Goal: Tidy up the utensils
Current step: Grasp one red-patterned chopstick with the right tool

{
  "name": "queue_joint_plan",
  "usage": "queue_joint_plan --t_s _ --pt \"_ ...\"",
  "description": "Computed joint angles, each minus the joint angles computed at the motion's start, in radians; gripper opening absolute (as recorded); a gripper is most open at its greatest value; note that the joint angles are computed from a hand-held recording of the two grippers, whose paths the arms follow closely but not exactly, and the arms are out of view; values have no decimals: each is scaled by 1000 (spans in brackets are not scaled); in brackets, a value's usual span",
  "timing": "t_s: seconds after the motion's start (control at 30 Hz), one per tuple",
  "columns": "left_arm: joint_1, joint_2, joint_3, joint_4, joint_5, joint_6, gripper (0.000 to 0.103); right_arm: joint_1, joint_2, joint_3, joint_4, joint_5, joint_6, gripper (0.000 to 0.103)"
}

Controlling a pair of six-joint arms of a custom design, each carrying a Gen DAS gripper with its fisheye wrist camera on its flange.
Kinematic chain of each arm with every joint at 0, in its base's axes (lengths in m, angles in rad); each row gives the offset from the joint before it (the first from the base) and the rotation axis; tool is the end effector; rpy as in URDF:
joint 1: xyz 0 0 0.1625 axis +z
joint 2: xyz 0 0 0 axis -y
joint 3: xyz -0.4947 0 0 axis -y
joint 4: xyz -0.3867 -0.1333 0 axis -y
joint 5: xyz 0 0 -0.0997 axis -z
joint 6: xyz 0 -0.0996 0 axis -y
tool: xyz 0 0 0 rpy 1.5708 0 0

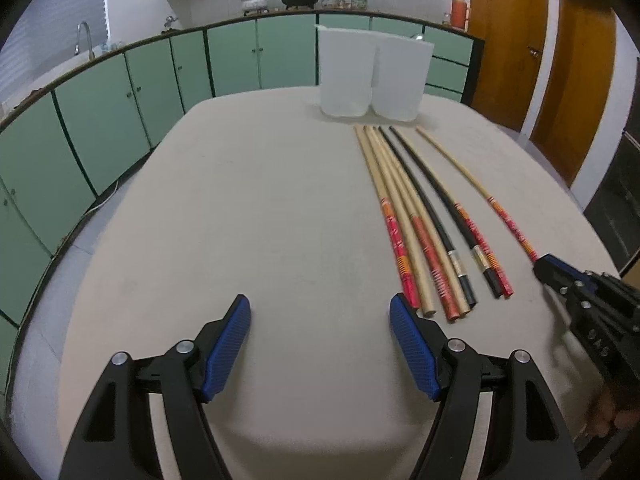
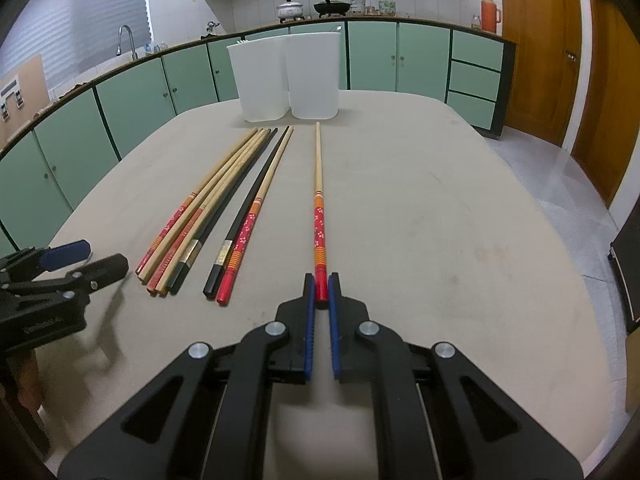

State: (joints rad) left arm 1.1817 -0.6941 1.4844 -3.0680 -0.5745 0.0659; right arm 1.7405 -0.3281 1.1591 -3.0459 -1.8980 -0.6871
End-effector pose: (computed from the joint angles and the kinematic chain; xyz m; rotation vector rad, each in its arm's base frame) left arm -0.0889 -0.7885 0.2278 0.0628 2.1320 -0.9445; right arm 0.2460 -0.8358 0.0207 0.9410 -2.4021 0.7221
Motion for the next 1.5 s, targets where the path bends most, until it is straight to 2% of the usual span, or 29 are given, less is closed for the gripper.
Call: queue_joint_plan --t_s 0.27,0.4,0.53,0.73,0.97,1.07,1.5 --pt "-6 11 -5 24 -33 14 71 0 0 2 -3 -1 0 6" --pt "-4 25 -23 39 -18 15 71 0 -1 1 0 -1 1 6" --pt "-3 11 -11 34 -36 -3 71 0 -1 0 0 -1 0 6" --pt "4 10 -15 42 2 -4 71 -1 -2 1 2 1 1 6" --pt "-4 8 -14 32 -31 16 71 -1 -1 -1 4 2 3 6" --pt "-3 26 -32 52 -12 28 71 -1 -1 -1 5 1 3 6" --pt "2 37 -55 62 -25 14 69 -2 0 -6 12 2 12 6"
